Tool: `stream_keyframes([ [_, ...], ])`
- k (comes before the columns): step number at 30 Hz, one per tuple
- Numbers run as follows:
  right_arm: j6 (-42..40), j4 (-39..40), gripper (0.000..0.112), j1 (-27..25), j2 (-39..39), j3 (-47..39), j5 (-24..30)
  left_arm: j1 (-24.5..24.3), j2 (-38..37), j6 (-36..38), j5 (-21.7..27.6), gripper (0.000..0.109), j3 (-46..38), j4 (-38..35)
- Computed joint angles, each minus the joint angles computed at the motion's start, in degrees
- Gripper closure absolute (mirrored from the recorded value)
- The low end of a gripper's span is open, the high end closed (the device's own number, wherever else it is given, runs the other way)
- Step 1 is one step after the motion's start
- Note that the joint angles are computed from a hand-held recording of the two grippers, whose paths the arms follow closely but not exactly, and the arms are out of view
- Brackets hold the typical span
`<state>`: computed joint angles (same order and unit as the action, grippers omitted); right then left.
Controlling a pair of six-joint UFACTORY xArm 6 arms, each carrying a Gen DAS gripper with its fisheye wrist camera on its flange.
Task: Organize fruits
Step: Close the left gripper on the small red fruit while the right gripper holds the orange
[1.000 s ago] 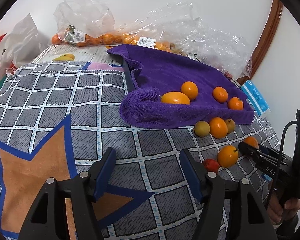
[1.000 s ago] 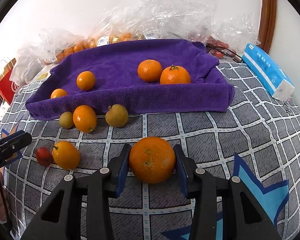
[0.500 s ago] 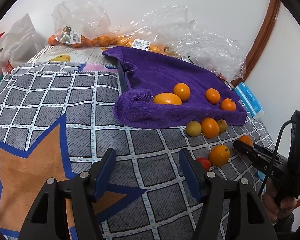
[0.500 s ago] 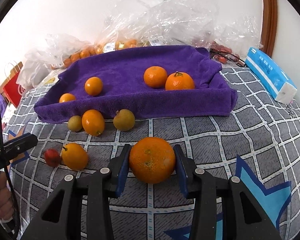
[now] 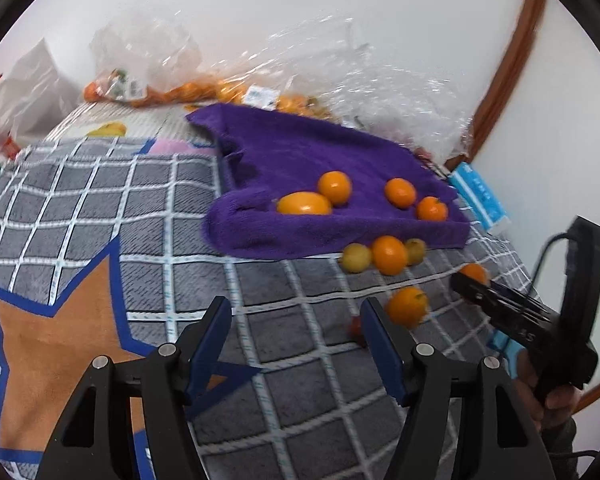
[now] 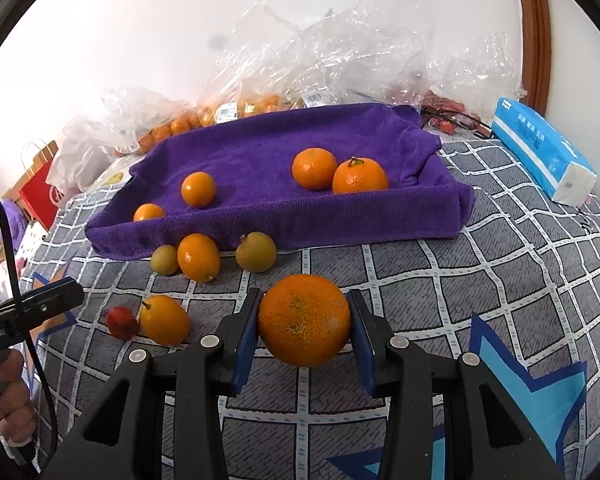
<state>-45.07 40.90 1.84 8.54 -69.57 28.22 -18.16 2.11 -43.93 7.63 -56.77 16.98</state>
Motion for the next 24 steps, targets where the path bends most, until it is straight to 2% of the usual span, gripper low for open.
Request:
stream_keyframes([
  [4, 0.1, -0.1, 0.07, -0.4, -0.2, 0.1, -0.4, -1.1, 0.8, 1.9, -0.4, 0.041, -1.5, -1.1],
  [12, -0.1, -1.2, 0.07, -1.1, -1.3, 1.0, -2.1, -3.1, 2.6, 11.3, 0.8, 0.041, -3.4, -12.4],
  [18, -2.1, 0.7, 0.07, -1.5, -1.9, 1.4, -2.4, -2.8, 1.9, 13.0, -0.2, 0.04, -1.1, -16.3],
  [22, -4.1, 3.1, 0.07, -2.0, -2.5, 1.8, -1.6, -3.0, 1.8, 12.5, 0.0, 0.04, -0.5, -15.3],
  [24, -5.7, 4.6, 0.07, -2.1, -3.0, 2.3, -1.8, -3.6, 1.9, 14.2, -0.4, 0.04, -0.4, -17.0],
])
